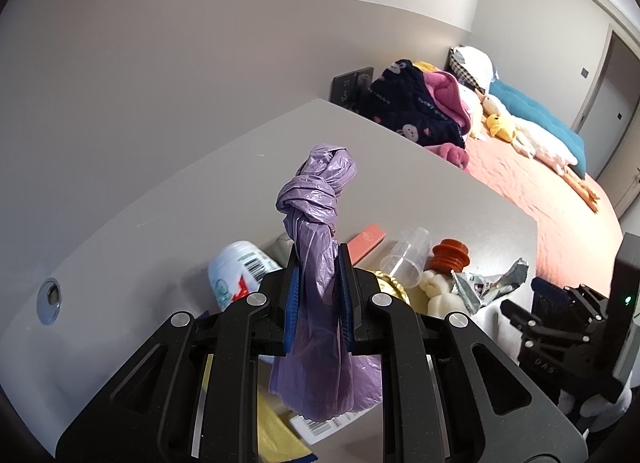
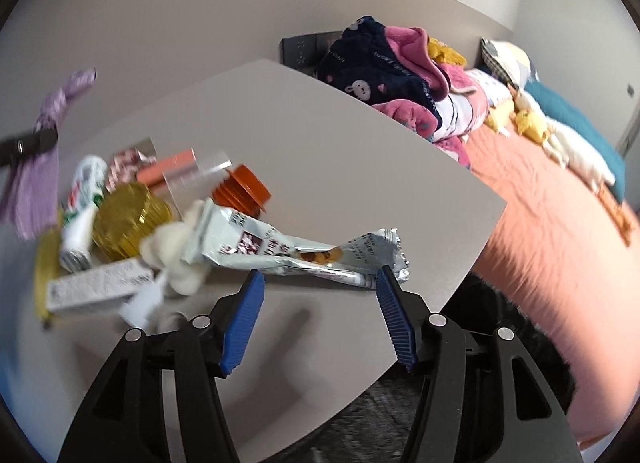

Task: Collect trash
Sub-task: 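Grasp the white snack packet with the right tool while the left tool holds the purple bag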

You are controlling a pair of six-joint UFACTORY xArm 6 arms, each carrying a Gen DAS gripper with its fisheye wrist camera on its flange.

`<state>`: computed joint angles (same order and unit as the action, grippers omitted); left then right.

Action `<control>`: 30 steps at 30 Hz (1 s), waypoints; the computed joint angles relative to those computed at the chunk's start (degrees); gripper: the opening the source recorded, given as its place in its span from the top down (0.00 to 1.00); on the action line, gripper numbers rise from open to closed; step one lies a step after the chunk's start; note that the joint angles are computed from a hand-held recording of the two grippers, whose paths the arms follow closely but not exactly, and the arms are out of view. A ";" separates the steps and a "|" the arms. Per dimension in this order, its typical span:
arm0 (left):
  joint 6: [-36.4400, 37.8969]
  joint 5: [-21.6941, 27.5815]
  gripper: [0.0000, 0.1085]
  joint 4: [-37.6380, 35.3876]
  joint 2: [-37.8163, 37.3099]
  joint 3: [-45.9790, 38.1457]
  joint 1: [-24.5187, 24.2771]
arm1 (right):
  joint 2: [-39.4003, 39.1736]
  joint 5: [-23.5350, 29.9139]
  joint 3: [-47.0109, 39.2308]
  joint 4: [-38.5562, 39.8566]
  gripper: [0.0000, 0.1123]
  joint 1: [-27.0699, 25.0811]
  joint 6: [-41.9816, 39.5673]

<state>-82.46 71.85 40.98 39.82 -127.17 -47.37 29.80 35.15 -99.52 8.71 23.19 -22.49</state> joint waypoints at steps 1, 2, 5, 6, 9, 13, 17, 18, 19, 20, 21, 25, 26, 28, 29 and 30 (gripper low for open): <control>0.08 -0.18 0.85 -0.11 0.08 -0.07 0.11 | 0.58 0.10 -0.67 -0.66 0.45 0.09 -0.80; 0.14 -0.44 0.85 -0.40 0.37 -0.40 0.31 | 1.03 -0.18 -1.04 -1.55 0.45 0.25 -1.35; 0.37 -0.33 0.85 -0.89 0.98 -1.25 0.61 | 2.24 -1.22 -1.78 -3.76 0.41 0.90 -3.75; 0.55 -0.07 0.85 -1.07 1.15 -1.57 0.69 | 2.82 -1.12 -2.41 -4.01 0.40 1.05 -4.87; 0.44 0.85 0.85 -1.35 1.16 -1.79 0.73 | 5.16 -0.08 -5.34 -3.18 0.39 1.52 -9.63; 0.40 2.62 0.85 -1.62 0.99 -2.04 0.66 | 9.24 2.94 -11.64 2.62 0.39 1.61 -18.97; 0.06 4.05 0.85 -1.68 0.87 -2.34 0.37 | 13.45 6.52 -18.66 4.68 0.39 1.54 -22.59; -0.07 4.24 0.85 -1.69 0.76 -2.23 0.27 | 13.96 7.14 -19.48 4.80 0.39 1.56 -22.69; -0.11 4.47 0.85 -1.70 0.74 -2.25 0.20 | 15.01 8.40 -21.27 5.27 0.42 1.47 -22.82; -0.07 4.93 0.85 -1.63 0.79 -2.50 0.03 | 15.95 9.49 -22.84 5.77 0.46 1.38 -22.83; -0.08 5.13 0.85 -1.56 0.77 -2.54 -0.04 | 16.74 10.65 -24.26 6.64 0.54 1.19 -22.85; 0.07 6.10 0.85 -1.34 1.31 -3.81 -0.30 | 18.68 14.24 -28.24 9.89 0.88 0.47 -22.30; 0.19 6.28 0.85 -1.28 1.59 -4.36 -0.39 | 18.64 14.40 -28.36 10.66 0.89 0.30 -22.11; 0.71 6.81 0.85 -1.36 2.70 -6.18 -0.39 | 17.85 13.49 -27.22 11.81 0.96 0.11 -22.13; 0.92 6.98 0.85 -1.41 3.13 -6.91 -0.42 | 17.57 13.62 -27.05 12.43 0.97 -0.08 -21.95; 1.05 7.05 0.85 -1.41 3.37 -7.34 -0.50 | 16.96 13.25 -26.20 12.98 0.98 -0.19 -21.90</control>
